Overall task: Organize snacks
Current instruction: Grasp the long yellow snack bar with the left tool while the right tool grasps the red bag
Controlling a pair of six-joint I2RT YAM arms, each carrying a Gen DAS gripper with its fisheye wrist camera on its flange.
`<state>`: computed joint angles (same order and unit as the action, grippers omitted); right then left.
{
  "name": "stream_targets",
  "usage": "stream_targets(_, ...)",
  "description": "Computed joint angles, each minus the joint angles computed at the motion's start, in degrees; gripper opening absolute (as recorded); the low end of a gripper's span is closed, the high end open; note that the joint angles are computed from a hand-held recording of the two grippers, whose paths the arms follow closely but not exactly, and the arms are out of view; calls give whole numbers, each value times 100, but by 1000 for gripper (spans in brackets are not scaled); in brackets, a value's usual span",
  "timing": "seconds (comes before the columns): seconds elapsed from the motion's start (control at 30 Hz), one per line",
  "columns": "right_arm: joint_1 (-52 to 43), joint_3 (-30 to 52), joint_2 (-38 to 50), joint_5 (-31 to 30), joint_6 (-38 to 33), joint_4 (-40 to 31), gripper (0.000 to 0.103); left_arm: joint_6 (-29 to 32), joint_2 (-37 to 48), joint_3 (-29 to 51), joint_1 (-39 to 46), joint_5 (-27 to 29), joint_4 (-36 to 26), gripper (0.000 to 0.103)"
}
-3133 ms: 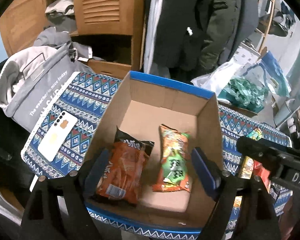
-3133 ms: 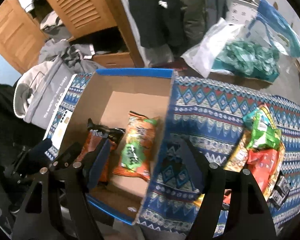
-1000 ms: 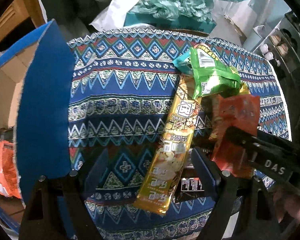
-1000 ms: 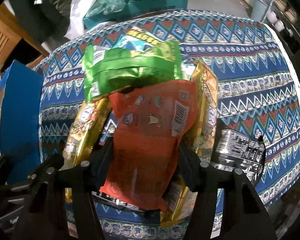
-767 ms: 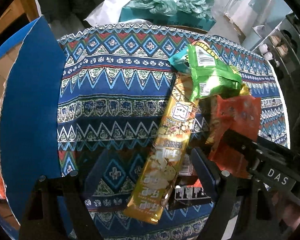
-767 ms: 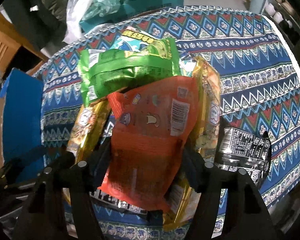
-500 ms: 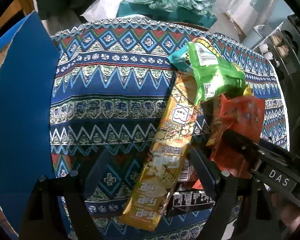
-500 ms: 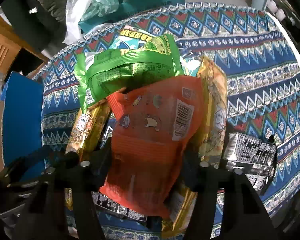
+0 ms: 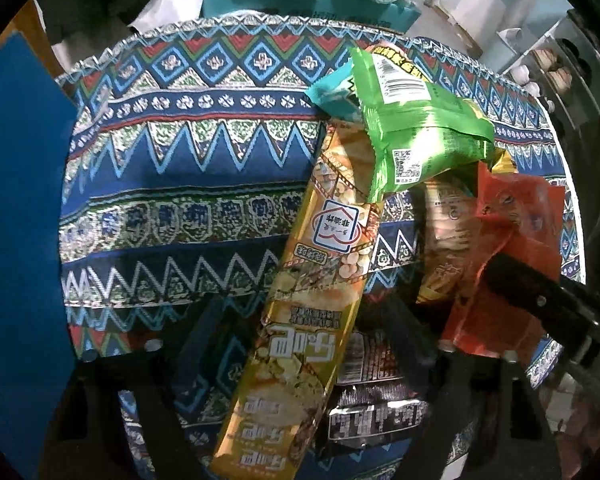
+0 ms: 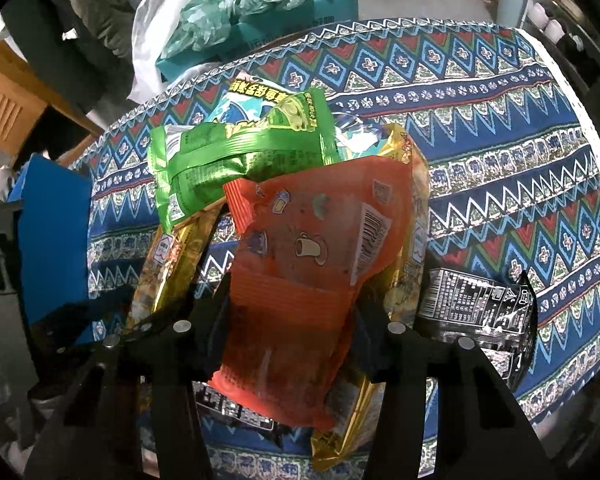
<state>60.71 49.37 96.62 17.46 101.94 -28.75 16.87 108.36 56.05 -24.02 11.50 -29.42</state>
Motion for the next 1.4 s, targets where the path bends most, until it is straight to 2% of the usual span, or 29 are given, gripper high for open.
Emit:
stream_targets(0.03,9,-9,-11,3,4,8,50,-9,-58,-67,2,34,84,67)
stream_targets(0.07,11,-4,-12,7,-4,-3,51,21,-18,-35,23,138,52,48)
stream_targets(0.1,20,13,-7,13,-11,-27,51,40,79,61,30,219,-44,40)
stream_targets(0.27,44,301,145,35,-181,-300,50,118,-101,-141,140,228,205,32)
stream_targets(0.67,99,1105,487,237,-448,-951,49,316,-919,-476,741,388,204,31)
stream_targets(1.13,279,2193,587,826,-725,-1957,49,696,-1956,-431,1428,850,-396,31)
stream_targets(1.4,382,2709,675,1103,-899,-2246,49,938,-2241,-136,1956,1188,-841,31)
